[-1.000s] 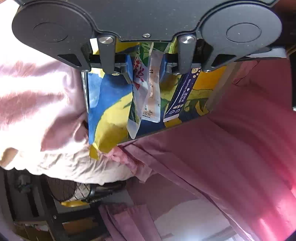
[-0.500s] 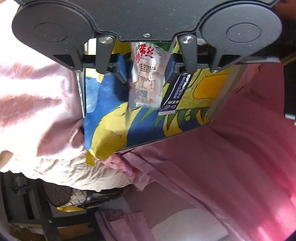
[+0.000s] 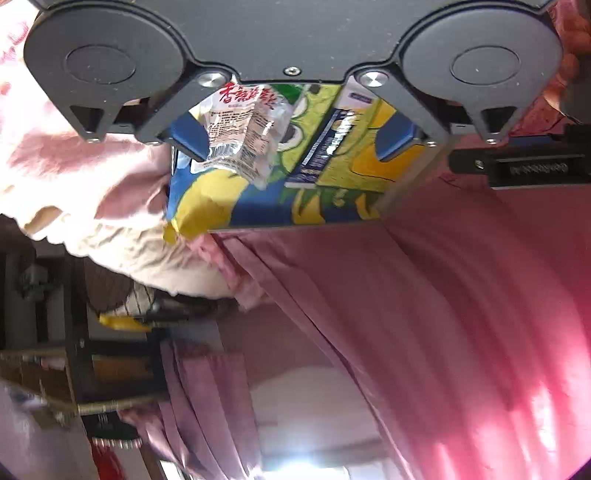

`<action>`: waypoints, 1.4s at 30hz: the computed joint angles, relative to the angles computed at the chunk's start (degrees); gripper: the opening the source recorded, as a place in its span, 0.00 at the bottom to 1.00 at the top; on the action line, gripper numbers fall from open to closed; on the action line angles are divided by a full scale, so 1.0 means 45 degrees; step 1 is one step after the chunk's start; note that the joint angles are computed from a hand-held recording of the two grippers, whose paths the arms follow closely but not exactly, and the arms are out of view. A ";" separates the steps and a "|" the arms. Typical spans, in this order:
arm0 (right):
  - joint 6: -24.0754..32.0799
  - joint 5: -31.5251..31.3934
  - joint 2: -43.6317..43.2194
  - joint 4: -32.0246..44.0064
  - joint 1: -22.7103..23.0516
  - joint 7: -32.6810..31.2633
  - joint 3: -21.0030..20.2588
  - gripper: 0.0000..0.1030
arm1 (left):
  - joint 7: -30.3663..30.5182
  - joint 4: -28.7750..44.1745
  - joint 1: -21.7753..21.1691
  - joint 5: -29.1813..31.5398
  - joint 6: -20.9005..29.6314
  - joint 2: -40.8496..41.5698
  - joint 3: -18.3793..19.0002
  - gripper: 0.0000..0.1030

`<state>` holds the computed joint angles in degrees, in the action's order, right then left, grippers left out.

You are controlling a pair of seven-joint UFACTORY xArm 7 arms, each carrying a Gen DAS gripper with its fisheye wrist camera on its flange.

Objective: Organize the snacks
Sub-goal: 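Carry both snacks into the grey tray and open both tools, then move both tools back over the remaining snacks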

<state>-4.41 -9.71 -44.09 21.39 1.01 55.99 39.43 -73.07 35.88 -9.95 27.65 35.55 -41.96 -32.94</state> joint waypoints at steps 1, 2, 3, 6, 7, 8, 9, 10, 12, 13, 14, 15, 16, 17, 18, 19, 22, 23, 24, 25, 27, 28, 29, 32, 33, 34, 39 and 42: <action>0.0252 0.0027 -0.0490 -0.0056 0.0192 0.0077 0.0078 0.98 | 0.0003 -0.0264 -0.0313 -0.0159 0.0243 -0.0586 0.0152 0.99; 0.0562 0.0056 -0.1047 -0.0102 0.0362 0.0241 0.0223 0.99 | 0.0024 -0.0527 -0.0607 -0.0346 0.0475 -0.1181 0.0288 0.99; 0.0879 0.0063 -0.1600 -0.0145 0.0582 0.0425 0.0330 0.99 | 0.0075 -0.0745 -0.0867 -0.0540 0.0692 -0.1706 0.0380 0.99; 0.1750 -0.0091 -0.2986 -0.0177 0.1344 0.0946 0.0605 0.99 | 0.0350 -0.1519 -0.1787 -0.1257 0.1503 -0.3620 0.0633 0.99; 0.2027 -0.0183 -0.3293 -0.0133 0.1596 0.1071 0.0673 0.99 | 0.0508 -0.1729 -0.2105 -0.1532 0.1876 -0.4235 0.0707 0.99; 0.2366 -0.0276 -0.3579 -0.0050 0.1853 0.1199 0.0768 0.99 | 0.0668 -0.1869 -0.2332 -0.1784 0.2209 -0.4710 0.0743 0.99; 0.2739 -0.0350 -0.3852 0.0045 0.2099 0.1365 0.0888 0.99 | 0.0832 -0.2010 -0.2552 -0.2029 0.2571 -0.5188 0.0769 0.99; 0.3076 -0.0412 -0.4089 0.0134 0.2381 0.1539 0.0998 0.99 | 0.1012 -0.2162 -0.2799 -0.2274 0.2948 -0.5684 0.0797 1.00; 0.3539 -0.0538 -0.4393 0.0246 0.2969 0.1814 0.1135 0.99 | 0.1438 -0.2433 -0.3276 -0.2715 0.3705 -0.6602 0.0815 1.00; 0.3810 -0.0591 -0.4511 0.0310 0.3298 0.1929 0.1217 0.99 | 0.1650 -0.2574 -0.3518 -0.2914 0.4116 -0.7090 0.0787 1.00; 0.4125 -0.0633 -0.4580 0.0402 0.3612 0.2038 0.1302 0.99 | 0.1865 -0.2723 -0.3785 -0.3115 0.4559 -0.7609 0.0755 1.00; 0.4384 -0.0667 -0.4599 0.0445 0.3920 0.2127 0.1343 0.99 | 0.2073 -0.2839 -0.3987 -0.3304 0.4931 -0.8021 0.0715 1.00; 0.4696 -0.0654 -0.4570 0.0512 0.4290 0.2227 0.1379 0.99 | 0.2276 -0.2970 -0.4234 -0.3507 0.5376 -0.8479 0.0654 1.00; 0.4940 -0.0646 -0.4505 0.0565 0.4614 0.2315 0.1391 0.99 | 0.2458 -0.3085 -0.4439 -0.3703 0.5739 -0.8873 0.0593 1.00; 0.5151 -0.0634 -0.4426 0.0604 0.4925 0.2410 0.1415 0.99 | 0.2626 -0.3202 -0.4658 -0.3911 0.6101 -0.9267 0.0535 1.00; 0.5392 -0.0613 -0.4301 0.0680 0.5257 0.2488 0.1455 0.99 | 0.2765 -0.3342 -0.4894 -0.4139 0.6476 -0.9679 0.0468 1.00; 0.5824 -0.0653 -0.3624 0.0924 0.6113 0.2425 0.1420 0.99 | 0.3014 -0.3694 -0.5477 -0.4872 0.7441 -1.0687 0.0268 1.00; 0.5910 -0.0690 -0.3312 0.1010 0.6339 0.2321 0.1368 0.99 | 0.3056 -0.3808 -0.5616 -0.5093 0.7649 -1.0948 0.0186 1.00; 0.5977 -0.0722 -0.2994 0.1082 0.6561 0.2202 0.1299 0.99 | 0.3091 -0.3956 -0.5790 -0.5327 0.7843 -1.1212 0.0126 1.00; 0.5987 -0.0750 -0.2608 0.1162 0.6757 0.2076 0.1253 0.99 | 0.3118 -0.4079 -0.5947 -0.5544 0.8006 -1.1430 0.0052 1.00; 0.6005 -0.0854 -0.1968 0.1296 0.6980 0.1881 0.1179 0.99 | 0.3238 -0.4351 -0.6237 -0.5886 0.8227 -1.1754 -0.0030 1.00; 0.6066 -0.0912 -0.1684 0.1383 0.7033 0.1826 0.1187 0.99 | 0.3291 -0.4470 -0.6388 -0.6058 0.8330 -1.1844 -0.0101 0.99; 0.6123 -0.0954 -0.1458 0.1436 0.7093 0.1823 0.1202 0.99 | 0.3366 -0.4573 -0.6494 -0.6165 0.8363 -1.1900 -0.0108 1.00; 0.5920 -0.1075 -0.0828 0.1472 0.7229 0.1821 0.1053 0.99 | 0.3539 -0.4852 -0.6799 -0.6421 0.8281 -1.1913 -0.0183 1.00; 0.5902 -0.1103 -0.0655 0.1496 0.7284 0.1824 0.1001 0.99 | 0.3621 -0.4930 -0.6910 -0.6448 0.8256 -1.1900 -0.0198 0.99; 0.5880 -0.1135 -0.0457 0.1526 0.7323 0.1805 0.0936 0.99 | 0.3659 -0.4966 -0.7004 -0.6479 0.8269 -1.1878 -0.0237 0.99; 0.6086 -0.1244 0.0352 0.1715 0.7615 0.1685 0.0631 0.99 | 0.3800 -0.5217 -0.7414 -0.6553 0.8330 -1.1806 -0.0184 0.99; 0.6281 -0.1292 0.0839 0.1857 0.7812 0.1563 0.0452 0.99 | 0.3867 -0.5371 -0.7619 -0.6557 0.8373 -1.1819 -0.0079 0.99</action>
<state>23.86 -15.52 -40.32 29.75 36.16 63.02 41.46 -55.66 11.71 -44.24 -1.85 73.22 -95.15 -33.30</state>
